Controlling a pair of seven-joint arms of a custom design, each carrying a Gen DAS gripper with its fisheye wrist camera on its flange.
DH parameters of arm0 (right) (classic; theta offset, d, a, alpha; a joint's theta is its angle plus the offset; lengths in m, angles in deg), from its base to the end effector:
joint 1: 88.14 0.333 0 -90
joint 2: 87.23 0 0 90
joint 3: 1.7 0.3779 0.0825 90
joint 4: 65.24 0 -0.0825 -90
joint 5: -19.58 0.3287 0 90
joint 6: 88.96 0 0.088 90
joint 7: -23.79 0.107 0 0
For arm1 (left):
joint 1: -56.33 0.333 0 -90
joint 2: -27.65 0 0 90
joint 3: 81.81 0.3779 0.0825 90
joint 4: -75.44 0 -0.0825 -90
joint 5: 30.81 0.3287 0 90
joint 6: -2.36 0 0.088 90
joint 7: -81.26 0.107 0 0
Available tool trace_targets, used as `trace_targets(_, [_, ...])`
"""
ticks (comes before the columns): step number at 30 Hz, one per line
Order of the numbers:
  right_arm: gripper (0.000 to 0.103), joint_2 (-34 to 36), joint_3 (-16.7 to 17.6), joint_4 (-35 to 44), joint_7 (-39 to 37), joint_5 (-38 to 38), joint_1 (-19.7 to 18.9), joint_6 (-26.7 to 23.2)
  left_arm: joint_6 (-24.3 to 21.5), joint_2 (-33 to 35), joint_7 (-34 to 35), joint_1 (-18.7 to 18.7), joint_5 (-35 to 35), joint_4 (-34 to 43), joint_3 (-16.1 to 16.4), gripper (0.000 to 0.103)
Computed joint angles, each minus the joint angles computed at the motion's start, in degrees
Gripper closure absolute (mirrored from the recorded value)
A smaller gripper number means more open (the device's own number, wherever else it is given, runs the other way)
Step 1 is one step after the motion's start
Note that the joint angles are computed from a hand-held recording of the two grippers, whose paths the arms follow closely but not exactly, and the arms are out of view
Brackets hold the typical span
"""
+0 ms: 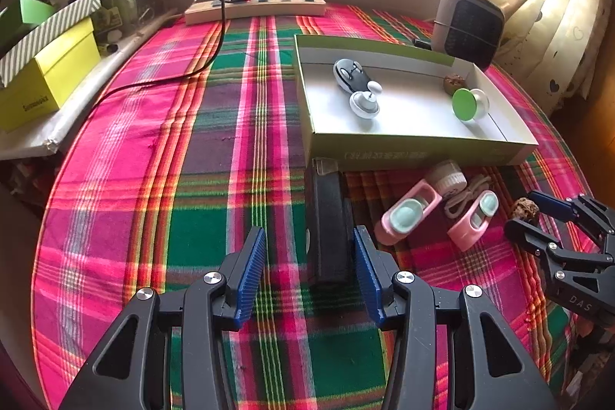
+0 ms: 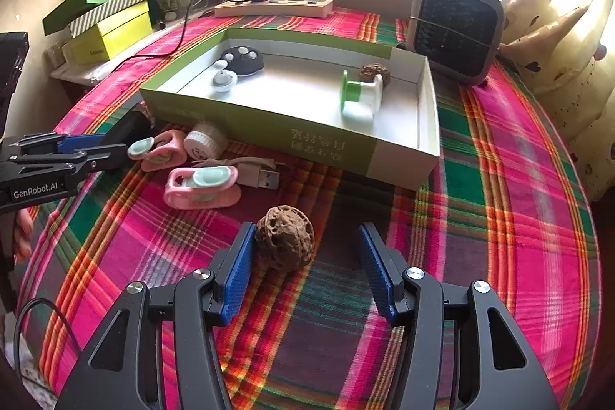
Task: Organize objects
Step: 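Grasp the black clip with the left tool while the right tool grasps the second walnut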
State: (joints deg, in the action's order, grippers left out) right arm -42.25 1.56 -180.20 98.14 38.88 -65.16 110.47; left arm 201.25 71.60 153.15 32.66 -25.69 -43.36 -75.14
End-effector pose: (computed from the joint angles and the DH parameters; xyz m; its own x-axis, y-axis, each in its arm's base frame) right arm 0.5987 0.2439 0.2317 0.3305 -0.9436 0.0174 -0.7340 -0.2686 -0.6237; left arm 0.5975 -0.2060 0.2254 -0.1582 -0.9842 0.0794 -0.8054 0.0821 -0.5870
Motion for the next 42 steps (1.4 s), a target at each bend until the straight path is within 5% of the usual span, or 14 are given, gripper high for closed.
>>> trace_targets(24, [0.049,0.16,0.18,0.52,0.68,0.19,-0.81,-0.49,-1.66,1.29,-0.73,-4.15,-2.0,2.41,4.32,0.064])
trace_targets(42, [0.071,-0.07,1.58,-0.11,0.41,-1.4,-2.05,0.21,-1.5,1.26,-0.85,-5.14,-3.12,2.0,5.64,0.081])
